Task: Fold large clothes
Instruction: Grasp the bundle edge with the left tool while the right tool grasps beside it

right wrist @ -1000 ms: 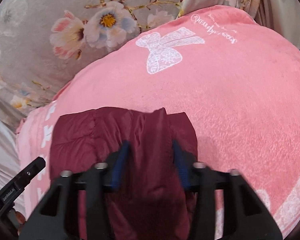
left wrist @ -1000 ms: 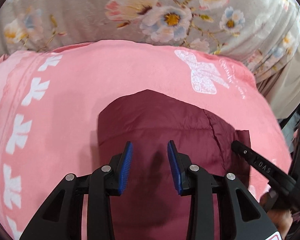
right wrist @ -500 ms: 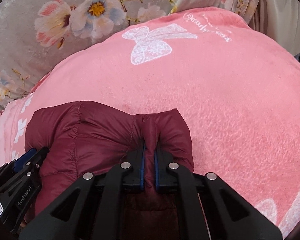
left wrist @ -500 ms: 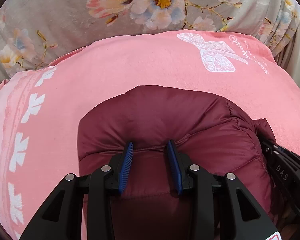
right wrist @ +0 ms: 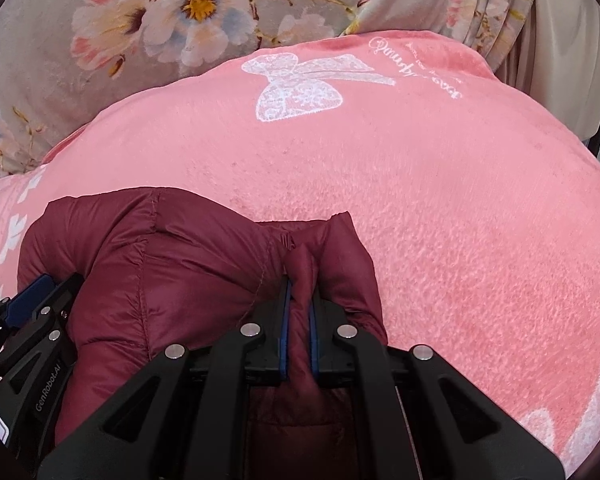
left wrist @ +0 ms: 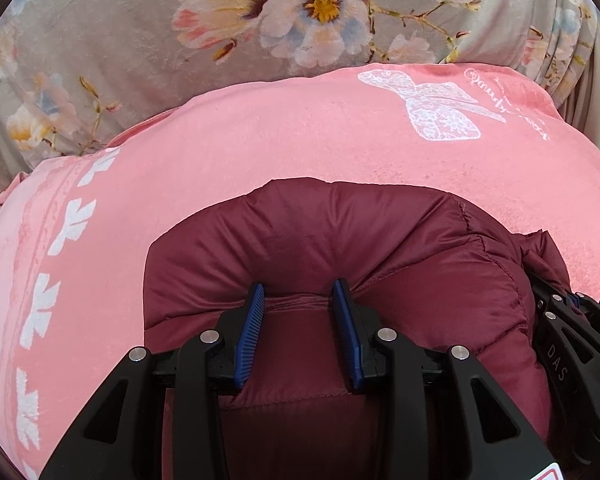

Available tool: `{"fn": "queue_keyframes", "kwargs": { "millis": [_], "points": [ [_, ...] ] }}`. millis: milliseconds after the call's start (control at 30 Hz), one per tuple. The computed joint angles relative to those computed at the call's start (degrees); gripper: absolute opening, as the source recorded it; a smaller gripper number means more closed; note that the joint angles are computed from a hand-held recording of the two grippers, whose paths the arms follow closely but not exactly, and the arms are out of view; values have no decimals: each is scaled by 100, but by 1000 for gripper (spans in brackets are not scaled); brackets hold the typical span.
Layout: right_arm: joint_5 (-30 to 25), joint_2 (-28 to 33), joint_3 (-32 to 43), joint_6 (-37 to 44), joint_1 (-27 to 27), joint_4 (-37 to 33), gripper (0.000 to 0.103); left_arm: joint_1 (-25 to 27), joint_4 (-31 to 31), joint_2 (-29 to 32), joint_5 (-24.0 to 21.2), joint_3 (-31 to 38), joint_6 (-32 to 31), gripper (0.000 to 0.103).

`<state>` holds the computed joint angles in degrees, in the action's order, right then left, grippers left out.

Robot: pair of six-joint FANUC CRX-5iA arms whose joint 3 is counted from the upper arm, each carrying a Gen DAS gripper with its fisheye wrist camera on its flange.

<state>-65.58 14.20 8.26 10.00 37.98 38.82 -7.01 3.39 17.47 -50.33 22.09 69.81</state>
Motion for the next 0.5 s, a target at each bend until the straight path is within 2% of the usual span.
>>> {"fn": "queue_keyframes", "kwargs": {
  "millis": [167, 267, 300, 400, 500],
  "points": [
    [-6, 41, 106, 348, -45, -137, 5, -28, -95, 36, -36, 70, 51, 32],
    [-262, 88, 428, 931, -78, -458, 6, -72, -262, 119, -439, 385, 24, 33],
    [-329, -54, 407, 921, -38, -480, 7, -67, -290, 101, -701, 511, -64, 33],
    [-22, -725, -135, 484, 197, -268, 9, 47, -52, -155, -1007, 423, -297, 36],
    [-48, -1124, -505, 219, 521, 12, 9, 236, 244, -474, -1381, 220, -424, 36]
  ]
}}
